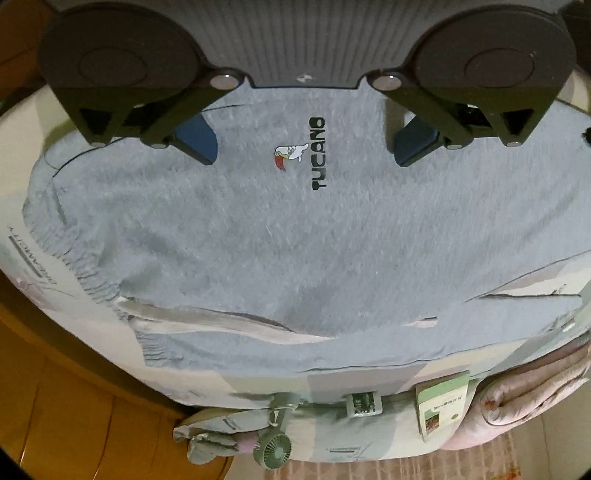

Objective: Fold clothes

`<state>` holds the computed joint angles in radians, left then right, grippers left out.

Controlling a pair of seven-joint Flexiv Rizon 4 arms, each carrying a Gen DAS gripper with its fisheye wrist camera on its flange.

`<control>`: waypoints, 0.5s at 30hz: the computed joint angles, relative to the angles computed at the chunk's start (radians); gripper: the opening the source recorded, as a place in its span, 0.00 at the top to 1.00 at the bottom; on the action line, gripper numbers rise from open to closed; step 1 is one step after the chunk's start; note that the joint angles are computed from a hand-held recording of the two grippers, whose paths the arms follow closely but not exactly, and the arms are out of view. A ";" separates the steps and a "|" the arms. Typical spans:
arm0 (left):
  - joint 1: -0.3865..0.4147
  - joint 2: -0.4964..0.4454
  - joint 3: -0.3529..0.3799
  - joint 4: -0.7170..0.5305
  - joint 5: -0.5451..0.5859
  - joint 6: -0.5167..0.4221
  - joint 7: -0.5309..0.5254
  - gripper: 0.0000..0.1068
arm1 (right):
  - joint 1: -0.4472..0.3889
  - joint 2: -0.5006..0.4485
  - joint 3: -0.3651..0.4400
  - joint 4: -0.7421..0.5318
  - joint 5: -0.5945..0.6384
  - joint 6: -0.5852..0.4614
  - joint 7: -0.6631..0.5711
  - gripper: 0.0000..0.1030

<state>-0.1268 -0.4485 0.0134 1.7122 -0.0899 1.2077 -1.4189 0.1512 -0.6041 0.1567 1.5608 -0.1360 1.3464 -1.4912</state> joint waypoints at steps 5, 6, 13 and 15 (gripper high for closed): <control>0.027 0.066 0.032 0.003 0.028 -0.025 0.028 0.26 | 0.038 0.000 -0.046 0.002 -0.040 -0.019 0.036 0.00; 0.030 0.081 0.054 -0.006 0.052 -0.028 0.022 0.26 | 0.032 0.002 -0.039 0.002 -0.039 -0.022 0.034 0.00; 0.072 0.172 0.175 -0.074 0.312 -0.133 -0.030 0.25 | 0.035 0.001 -0.041 -0.008 -0.047 -0.045 0.040 0.00; 0.104 0.194 0.178 -0.050 0.319 -0.160 -0.069 0.25 | 0.037 0.002 -0.040 -0.018 -0.047 -0.069 0.048 0.00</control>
